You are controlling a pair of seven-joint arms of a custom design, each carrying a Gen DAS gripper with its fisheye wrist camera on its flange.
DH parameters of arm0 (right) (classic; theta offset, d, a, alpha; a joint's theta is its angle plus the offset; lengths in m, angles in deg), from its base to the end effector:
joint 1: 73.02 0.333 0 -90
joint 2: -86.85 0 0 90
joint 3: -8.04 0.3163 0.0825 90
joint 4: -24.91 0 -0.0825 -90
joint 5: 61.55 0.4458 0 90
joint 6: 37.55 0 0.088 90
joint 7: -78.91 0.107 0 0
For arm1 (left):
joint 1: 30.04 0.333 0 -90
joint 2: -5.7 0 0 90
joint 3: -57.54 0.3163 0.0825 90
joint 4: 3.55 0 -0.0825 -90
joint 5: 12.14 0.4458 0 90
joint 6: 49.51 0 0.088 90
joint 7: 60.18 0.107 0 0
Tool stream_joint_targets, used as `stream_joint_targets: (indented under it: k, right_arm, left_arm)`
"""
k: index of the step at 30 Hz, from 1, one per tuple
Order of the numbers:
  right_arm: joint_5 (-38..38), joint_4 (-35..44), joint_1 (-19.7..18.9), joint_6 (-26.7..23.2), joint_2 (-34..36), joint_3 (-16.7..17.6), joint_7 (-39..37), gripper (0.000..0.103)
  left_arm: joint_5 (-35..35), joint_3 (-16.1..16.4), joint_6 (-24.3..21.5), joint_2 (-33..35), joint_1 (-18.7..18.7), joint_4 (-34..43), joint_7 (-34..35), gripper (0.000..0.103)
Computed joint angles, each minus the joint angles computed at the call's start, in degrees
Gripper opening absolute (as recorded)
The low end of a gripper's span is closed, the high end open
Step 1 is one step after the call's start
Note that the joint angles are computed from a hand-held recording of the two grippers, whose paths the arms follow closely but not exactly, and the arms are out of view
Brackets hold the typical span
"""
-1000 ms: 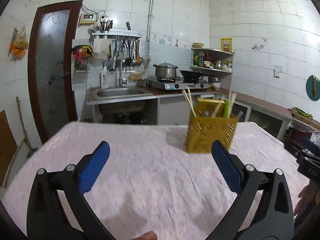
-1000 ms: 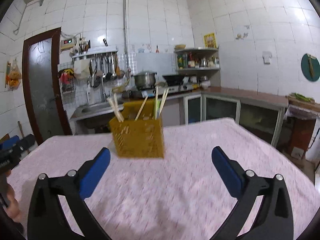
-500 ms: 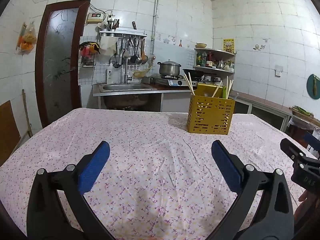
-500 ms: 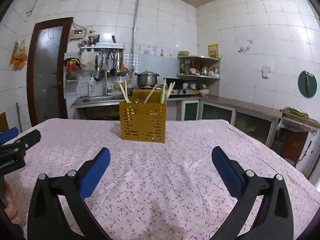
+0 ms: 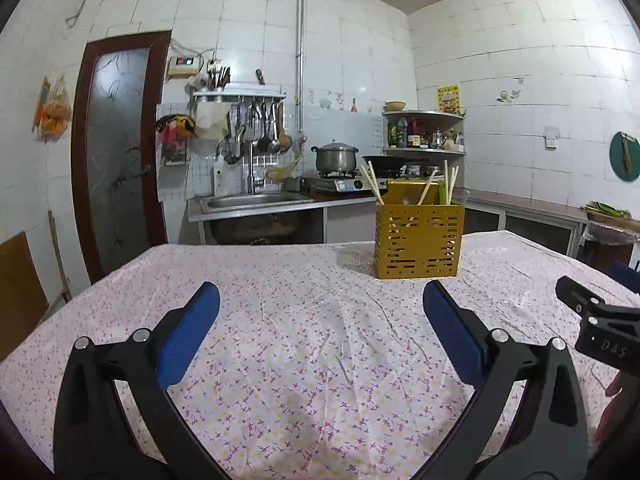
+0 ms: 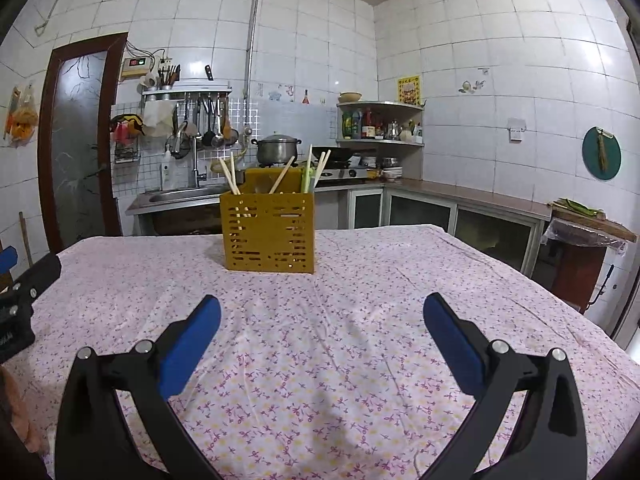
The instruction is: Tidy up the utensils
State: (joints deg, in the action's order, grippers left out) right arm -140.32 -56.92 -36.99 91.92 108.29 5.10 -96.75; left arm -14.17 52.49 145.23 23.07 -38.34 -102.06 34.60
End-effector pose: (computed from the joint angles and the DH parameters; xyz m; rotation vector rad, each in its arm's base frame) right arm 0.6611 0.4075 0.5398 -1.1951 1.6917 -1.2675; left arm 0.7151 -0.1566 0.5561 -1.1978 1.5407 -1.2437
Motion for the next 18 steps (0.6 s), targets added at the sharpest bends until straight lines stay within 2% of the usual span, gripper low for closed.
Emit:
stream_joint_targets:
  k: [5,11,16,18]
  right_arm:
    - [0.7,0.29,0.03,-0.21,0.24,0.02,-0.52,0.099]
    - [0.49,0.59,0.44,-0.9,0.42,-0.1,-0.65,0.099]
    - [0.97,0.97,0.45,-1.09,0.66,-0.15,-1.27,0.099]
    - [1.01,0.97,0.48,-1.07,0.66,-0.21,-1.33,0.099]
  left_arm:
    - [3.63,-3.33,0.9,0.06,3.05,-0.36,-0.98,0.098]
    - [5.57,-4.44,0.16,0.33,4.36,0.1,-2.53,0.098]
    - [7.64,-6.81,-1.65,0.73,6.89,0.75,-4.55,0.098]
    - [7.5,-5.94,-2.35,0.75,6.11,0.91,-4.59,0.098]
